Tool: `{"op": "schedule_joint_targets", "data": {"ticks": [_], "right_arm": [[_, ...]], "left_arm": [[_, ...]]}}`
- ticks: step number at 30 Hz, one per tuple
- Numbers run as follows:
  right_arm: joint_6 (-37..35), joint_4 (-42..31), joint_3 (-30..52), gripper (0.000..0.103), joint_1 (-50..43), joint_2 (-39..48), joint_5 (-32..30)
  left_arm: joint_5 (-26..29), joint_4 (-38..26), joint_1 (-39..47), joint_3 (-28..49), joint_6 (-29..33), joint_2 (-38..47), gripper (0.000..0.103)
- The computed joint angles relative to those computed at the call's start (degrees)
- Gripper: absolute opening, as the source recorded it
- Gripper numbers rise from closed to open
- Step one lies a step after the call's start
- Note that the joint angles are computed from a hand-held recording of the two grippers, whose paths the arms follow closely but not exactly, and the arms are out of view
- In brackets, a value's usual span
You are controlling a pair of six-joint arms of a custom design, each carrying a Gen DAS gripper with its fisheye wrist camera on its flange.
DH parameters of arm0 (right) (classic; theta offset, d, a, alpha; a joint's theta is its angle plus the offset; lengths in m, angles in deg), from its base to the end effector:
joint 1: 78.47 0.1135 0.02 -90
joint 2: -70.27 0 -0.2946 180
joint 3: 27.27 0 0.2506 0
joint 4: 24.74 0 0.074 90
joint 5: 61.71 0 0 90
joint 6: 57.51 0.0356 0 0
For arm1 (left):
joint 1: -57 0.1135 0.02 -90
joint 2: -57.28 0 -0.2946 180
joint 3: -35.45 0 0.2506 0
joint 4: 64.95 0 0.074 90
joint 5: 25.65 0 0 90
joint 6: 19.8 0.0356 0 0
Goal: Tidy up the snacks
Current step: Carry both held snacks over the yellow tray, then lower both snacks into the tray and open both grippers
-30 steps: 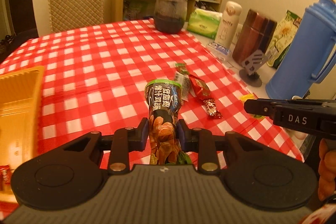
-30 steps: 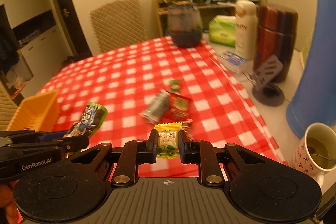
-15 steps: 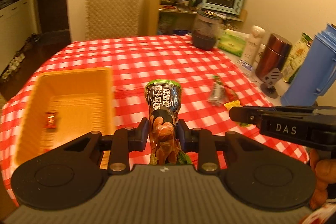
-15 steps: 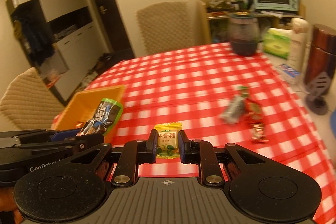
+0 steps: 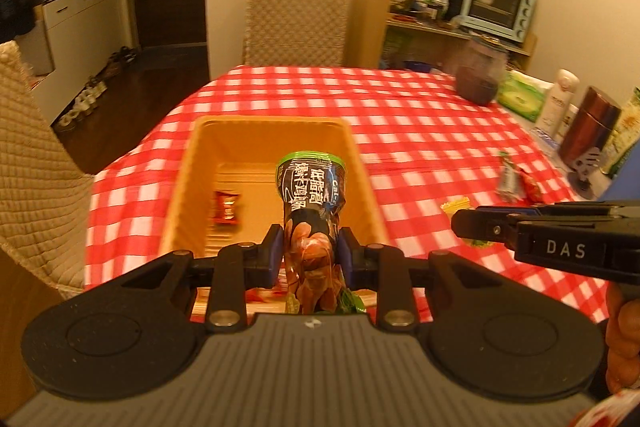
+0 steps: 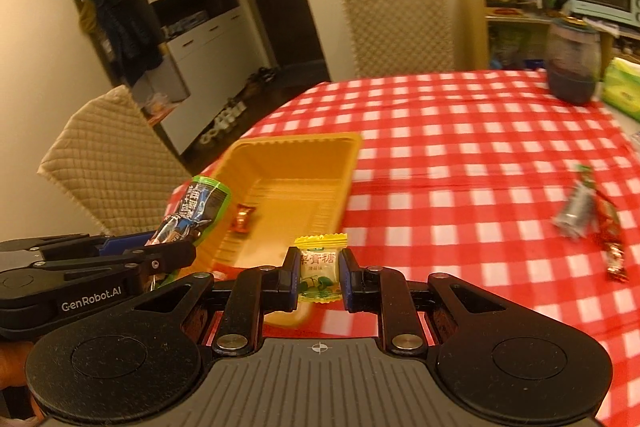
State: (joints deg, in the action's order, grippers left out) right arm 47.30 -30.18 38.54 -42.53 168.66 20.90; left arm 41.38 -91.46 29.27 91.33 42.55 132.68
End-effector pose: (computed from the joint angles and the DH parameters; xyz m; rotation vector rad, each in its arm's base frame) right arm 0.2890 0.2152 0.2027 -0.4931 2.2488 0.6150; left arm 0.2331 -0.1069 0.2380 -0.1860 2.2876 -0.0176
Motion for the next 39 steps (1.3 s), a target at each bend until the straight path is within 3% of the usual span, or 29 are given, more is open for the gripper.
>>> {"op": "schedule_joint_targets", "data": {"ticks": [15, 26, 39], "right_arm": [[2.17, -2.37, 14.50, 0.020, 2.86, 15.79, -0.31], [2.67, -3.25, 17.73, 0.020, 2.85, 19.29, -0.11], [2.94, -2.50, 17.33, 0.020, 3.23, 19.28, -1.01]], "left_arm": [[9.74, 9.46, 13.05, -2.82, 8.31, 7.16, 0.026], [13.34, 12.50, 16.03, -1.76, 10.35, 12.73, 0.027], [10.44, 10.34, 16.64, -6.55, 7.59, 3.99, 0.027]]}}
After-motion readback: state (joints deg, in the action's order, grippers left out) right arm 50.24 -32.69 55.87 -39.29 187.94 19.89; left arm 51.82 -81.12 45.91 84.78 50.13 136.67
